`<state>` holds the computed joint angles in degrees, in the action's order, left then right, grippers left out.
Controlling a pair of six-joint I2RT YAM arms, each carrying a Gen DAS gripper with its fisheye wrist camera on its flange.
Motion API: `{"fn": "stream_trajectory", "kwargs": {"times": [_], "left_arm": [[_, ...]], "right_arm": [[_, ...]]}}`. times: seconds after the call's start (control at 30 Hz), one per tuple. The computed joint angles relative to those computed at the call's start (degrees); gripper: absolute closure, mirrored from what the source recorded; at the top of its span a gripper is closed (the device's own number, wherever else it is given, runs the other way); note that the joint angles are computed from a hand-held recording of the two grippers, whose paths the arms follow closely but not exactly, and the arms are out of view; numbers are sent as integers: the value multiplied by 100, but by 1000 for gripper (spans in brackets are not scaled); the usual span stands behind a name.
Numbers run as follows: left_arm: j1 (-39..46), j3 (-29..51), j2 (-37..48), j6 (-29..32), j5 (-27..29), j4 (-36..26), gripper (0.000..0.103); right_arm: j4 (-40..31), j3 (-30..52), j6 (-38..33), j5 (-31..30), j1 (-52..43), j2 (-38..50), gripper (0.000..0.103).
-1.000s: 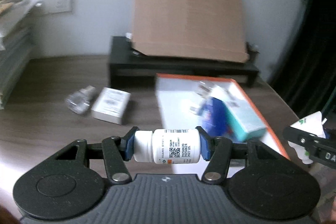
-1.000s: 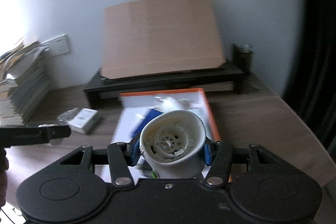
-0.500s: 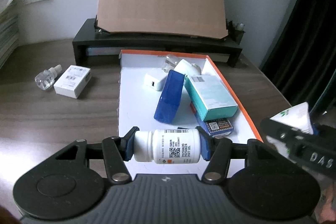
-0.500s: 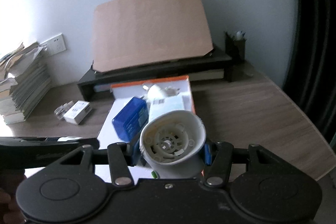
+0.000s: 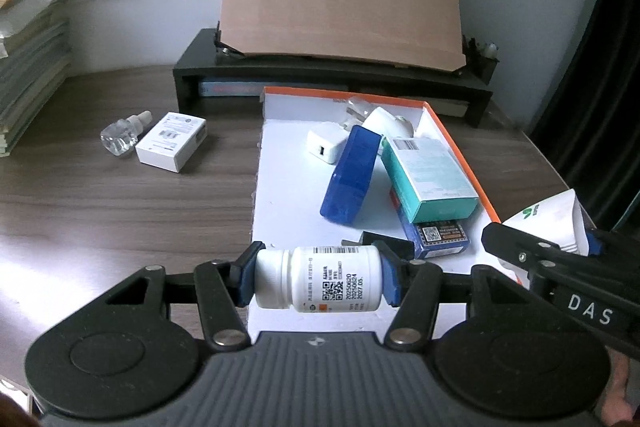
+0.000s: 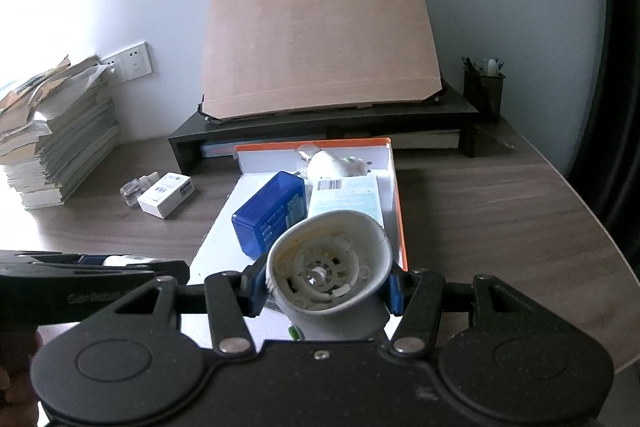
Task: Organize rigid objects
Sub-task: 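Carry the pill bottle and socket adapter over the white box with both grippers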
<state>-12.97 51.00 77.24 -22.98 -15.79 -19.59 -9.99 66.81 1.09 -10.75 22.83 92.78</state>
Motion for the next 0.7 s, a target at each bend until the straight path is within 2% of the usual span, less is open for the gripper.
{"fn": "stream_trajectory", "kwargs": {"times": [0.37,0.7], "left_arm": [[-124,41,-44,-334,-193,-176,45],[-216,152,72,-431,-134,-289,45]], "right_arm": [[-80,56,-113,-155,-74,27,38],[-182,74,-173,-155,-145,7,38]]}}
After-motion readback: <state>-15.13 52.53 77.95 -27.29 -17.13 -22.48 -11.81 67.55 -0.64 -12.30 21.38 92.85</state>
